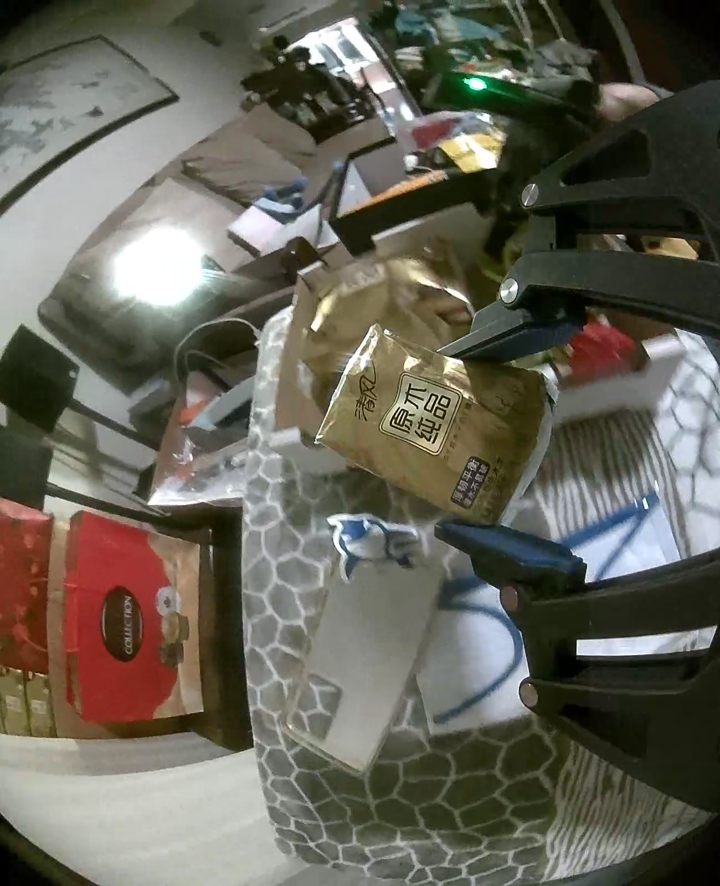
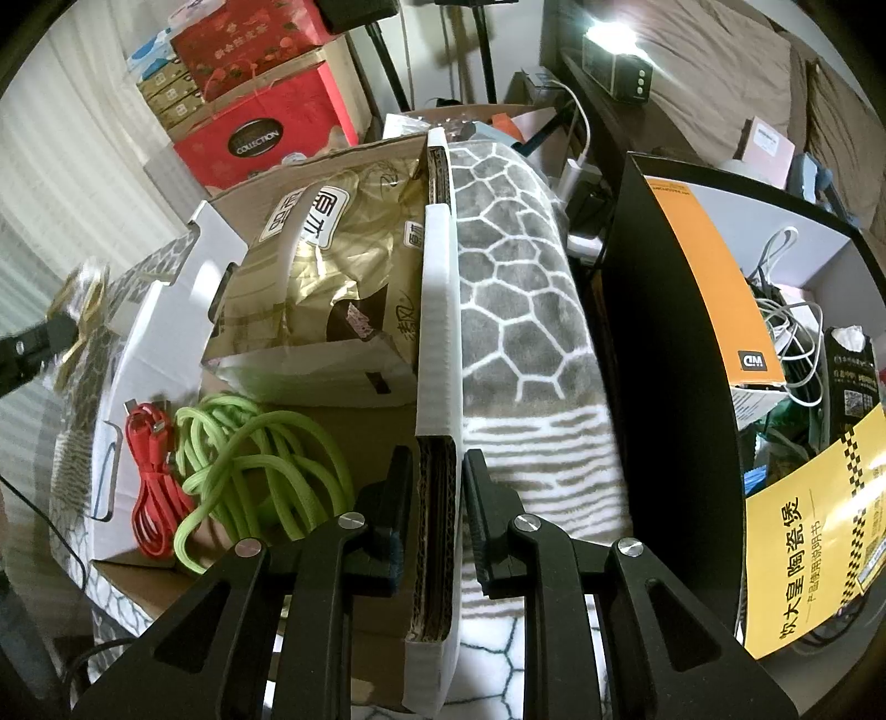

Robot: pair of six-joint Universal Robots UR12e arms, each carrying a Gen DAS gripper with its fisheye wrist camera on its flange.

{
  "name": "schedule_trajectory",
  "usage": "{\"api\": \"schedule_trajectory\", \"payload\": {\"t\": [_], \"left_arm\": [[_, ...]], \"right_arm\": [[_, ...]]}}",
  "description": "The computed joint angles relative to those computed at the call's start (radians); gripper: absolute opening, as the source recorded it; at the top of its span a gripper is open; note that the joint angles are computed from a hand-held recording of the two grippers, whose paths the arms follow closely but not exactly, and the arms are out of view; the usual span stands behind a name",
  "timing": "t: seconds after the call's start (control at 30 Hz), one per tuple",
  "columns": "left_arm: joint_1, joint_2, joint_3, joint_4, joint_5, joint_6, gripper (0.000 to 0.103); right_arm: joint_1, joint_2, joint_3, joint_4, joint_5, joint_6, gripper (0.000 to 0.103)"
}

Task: Organize objects
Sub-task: 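Carry the gold packet with the left gripper down into the box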

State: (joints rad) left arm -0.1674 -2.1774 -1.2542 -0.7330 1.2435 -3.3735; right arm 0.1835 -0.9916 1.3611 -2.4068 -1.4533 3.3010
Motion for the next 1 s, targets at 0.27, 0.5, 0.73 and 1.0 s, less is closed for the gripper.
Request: {"api": "schedule_trajectory", "payload": {"t": [0.27,0.5,0.73,1.0], "left_arm": [[-0.031,-0.059,0.091,-0.042,0.004,-0.144,0.051],[-0.053,-0.095,0.137,-0.077,0.056,-0.235,0.057],[-0.045,-0.092,0.132,-0.086,0.011,-0.23,0.061],[-0.039,-0.07,0.104,-0.105,0.029,-0.148,0.061]], "right_arm": [[-0.001,-0.002,0.003,-0.002,0.002,0.0,0.02],[-0.005,-0.005,0.009,-0.007,0.012,0.0,0.02],[-0.007,-0.008,0.015,-0.013,0.016,0.001,0.02],[-0.006,-0.007,0.013,-0.01,0.014,-0.002,0.02]]}}
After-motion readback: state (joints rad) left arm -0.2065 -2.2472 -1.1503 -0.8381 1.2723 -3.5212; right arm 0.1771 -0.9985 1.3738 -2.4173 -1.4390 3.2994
